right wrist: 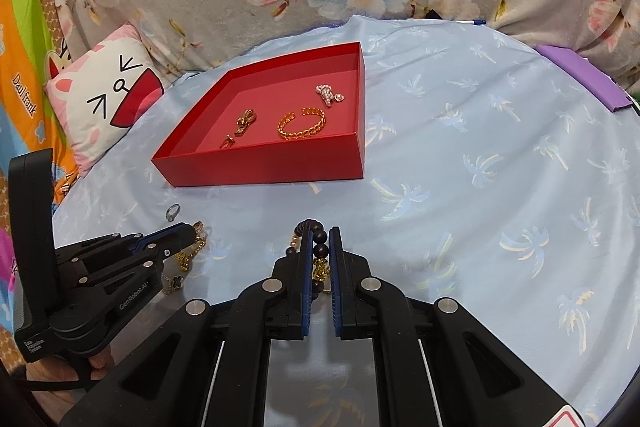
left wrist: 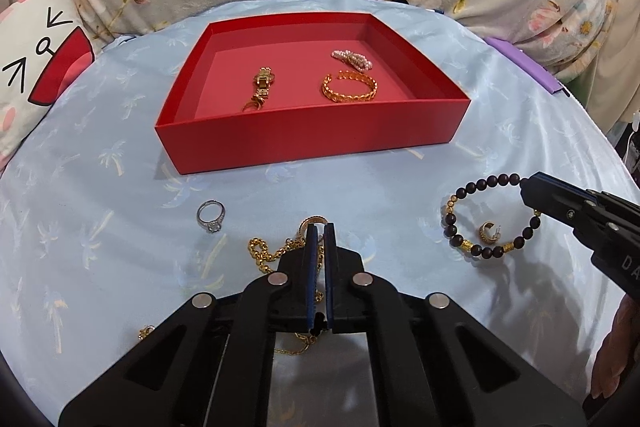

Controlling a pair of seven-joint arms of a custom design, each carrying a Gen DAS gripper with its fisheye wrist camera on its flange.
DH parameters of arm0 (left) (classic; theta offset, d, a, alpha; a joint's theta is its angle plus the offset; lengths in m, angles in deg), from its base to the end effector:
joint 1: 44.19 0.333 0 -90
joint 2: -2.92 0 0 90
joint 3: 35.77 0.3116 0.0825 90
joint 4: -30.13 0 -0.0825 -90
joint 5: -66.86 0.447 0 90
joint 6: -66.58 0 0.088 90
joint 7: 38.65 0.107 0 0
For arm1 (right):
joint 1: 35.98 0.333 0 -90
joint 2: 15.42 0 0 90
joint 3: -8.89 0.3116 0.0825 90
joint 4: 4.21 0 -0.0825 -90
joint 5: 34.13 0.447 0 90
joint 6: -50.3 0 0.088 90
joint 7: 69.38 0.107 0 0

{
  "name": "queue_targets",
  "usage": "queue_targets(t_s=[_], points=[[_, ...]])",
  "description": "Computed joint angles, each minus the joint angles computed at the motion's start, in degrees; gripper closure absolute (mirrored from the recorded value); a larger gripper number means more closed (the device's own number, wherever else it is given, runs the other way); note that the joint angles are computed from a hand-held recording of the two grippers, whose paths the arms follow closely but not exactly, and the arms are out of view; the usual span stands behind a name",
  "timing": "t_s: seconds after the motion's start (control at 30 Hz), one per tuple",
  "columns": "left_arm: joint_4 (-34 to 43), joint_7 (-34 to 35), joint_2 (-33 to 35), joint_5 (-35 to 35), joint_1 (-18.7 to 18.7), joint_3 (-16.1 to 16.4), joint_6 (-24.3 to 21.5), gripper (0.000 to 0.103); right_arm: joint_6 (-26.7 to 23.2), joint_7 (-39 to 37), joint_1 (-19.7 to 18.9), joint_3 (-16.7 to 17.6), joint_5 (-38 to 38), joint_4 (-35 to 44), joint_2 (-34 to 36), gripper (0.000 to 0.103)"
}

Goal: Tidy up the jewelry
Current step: 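Grasp and lift the black bead bracelet with the right gripper while the left gripper reaches toward the gold chain, then carry the gold chain and bead bracelet into the red box, opening both grippers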

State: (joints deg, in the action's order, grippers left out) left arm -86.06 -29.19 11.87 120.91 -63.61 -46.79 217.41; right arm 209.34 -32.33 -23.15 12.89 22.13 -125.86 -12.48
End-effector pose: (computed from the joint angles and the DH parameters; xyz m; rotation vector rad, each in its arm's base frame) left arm 0.5626 -0.3506 0.3740 -1.9250 1.6638 -0.6907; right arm 0.6186 0.1487 0.3995 -1.9505 1.3106 -0.2543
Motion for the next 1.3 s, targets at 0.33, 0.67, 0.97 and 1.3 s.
queue_targets(t_s=[0.33, 0.67, 0.97, 1.3], points=[[-2.8, -2.2, -4.6, 0.5, 1.4, -0.5, 1.3, 0.101, -0.2, -2.8, 0.5, -0.3, 2.6, -0.5, -2.1, 0.096], [0.1, 5.0, -7.2, -1.8, 4.5, -1.1, 2.7, 0.101, -1.7, -6.1, 1.3, -0.4, 4.0, 5.9, -1.2, 0.096], [11.8, 12.9, 0.9, -6.8, 6.6, 1.5, 3.0, 0.101, -5.3, 5.4, 0.9, 2.0, -8.0, 25.6, 12.8, 0.096], [29.2, 24.5, 16.5, -17.0, 6.6, 5.0, -1.7, 0.101, -13.8, 23.0, 3.3, 2.6, -27.4, 55.8, 36.8, 0.096]])
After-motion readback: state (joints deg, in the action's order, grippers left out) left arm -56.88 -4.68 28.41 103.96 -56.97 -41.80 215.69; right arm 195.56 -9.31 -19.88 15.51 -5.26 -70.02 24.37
